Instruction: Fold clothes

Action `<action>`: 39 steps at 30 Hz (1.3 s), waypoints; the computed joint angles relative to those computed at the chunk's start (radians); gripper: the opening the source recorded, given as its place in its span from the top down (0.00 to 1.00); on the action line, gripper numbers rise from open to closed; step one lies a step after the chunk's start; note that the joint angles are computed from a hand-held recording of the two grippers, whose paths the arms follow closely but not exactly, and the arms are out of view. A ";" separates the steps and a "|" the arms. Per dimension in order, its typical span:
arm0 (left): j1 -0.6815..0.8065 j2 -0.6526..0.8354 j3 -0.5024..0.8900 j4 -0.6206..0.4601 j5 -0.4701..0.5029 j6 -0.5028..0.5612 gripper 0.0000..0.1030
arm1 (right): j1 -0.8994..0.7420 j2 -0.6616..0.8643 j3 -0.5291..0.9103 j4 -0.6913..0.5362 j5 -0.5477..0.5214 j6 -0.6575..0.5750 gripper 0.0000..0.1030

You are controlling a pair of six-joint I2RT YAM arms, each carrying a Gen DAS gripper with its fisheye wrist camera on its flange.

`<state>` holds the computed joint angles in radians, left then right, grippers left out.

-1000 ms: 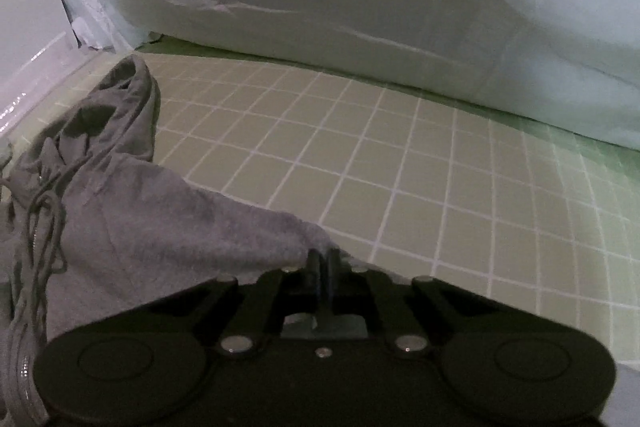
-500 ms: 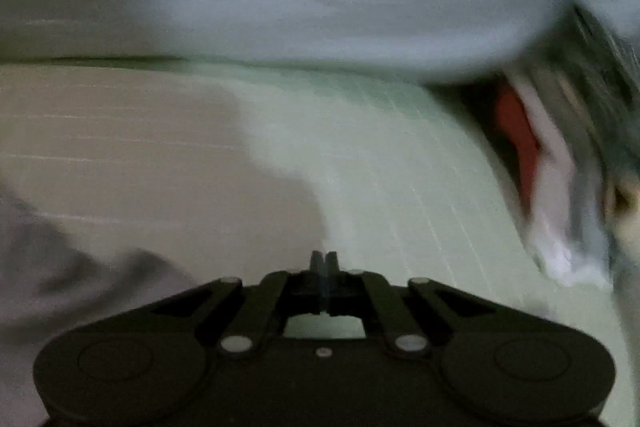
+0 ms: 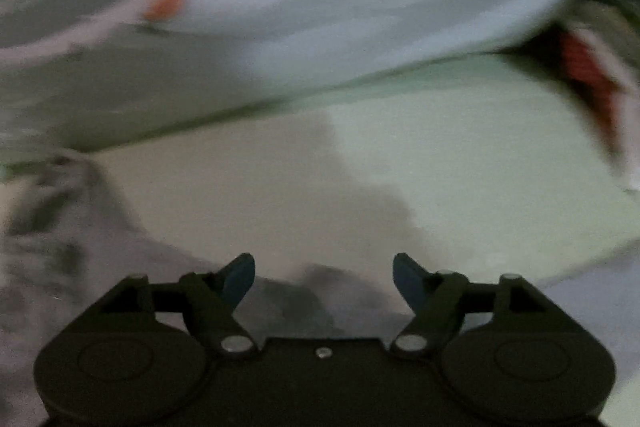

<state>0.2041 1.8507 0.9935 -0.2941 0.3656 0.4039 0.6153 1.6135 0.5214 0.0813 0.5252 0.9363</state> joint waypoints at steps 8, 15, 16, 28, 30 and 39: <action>-0.148 0.149 0.126 -0.063 -0.006 -0.002 0.58 | -0.007 0.334 0.347 0.065 -0.189 -0.104 0.23; -0.193 0.207 0.194 -0.001 0.012 0.045 0.94 | -0.046 0.379 0.381 0.118 -0.331 -0.194 0.91; -0.204 0.218 0.217 0.016 0.005 0.044 0.94 | -0.052 0.380 0.386 0.125 -0.335 -0.211 0.92; -0.257 0.279 0.419 0.040 -0.034 -0.132 0.31 | -0.028 0.365 0.545 -0.056 -0.084 -0.186 0.43; -0.192 0.145 0.231 0.107 0.021 -0.074 0.25 | 0.039 0.256 0.403 -0.031 -0.032 -0.124 0.30; 0.256 -0.217 -0.263 -0.043 0.039 0.287 0.25 | 0.638 -0.007 0.087 -0.403 0.099 0.704 0.30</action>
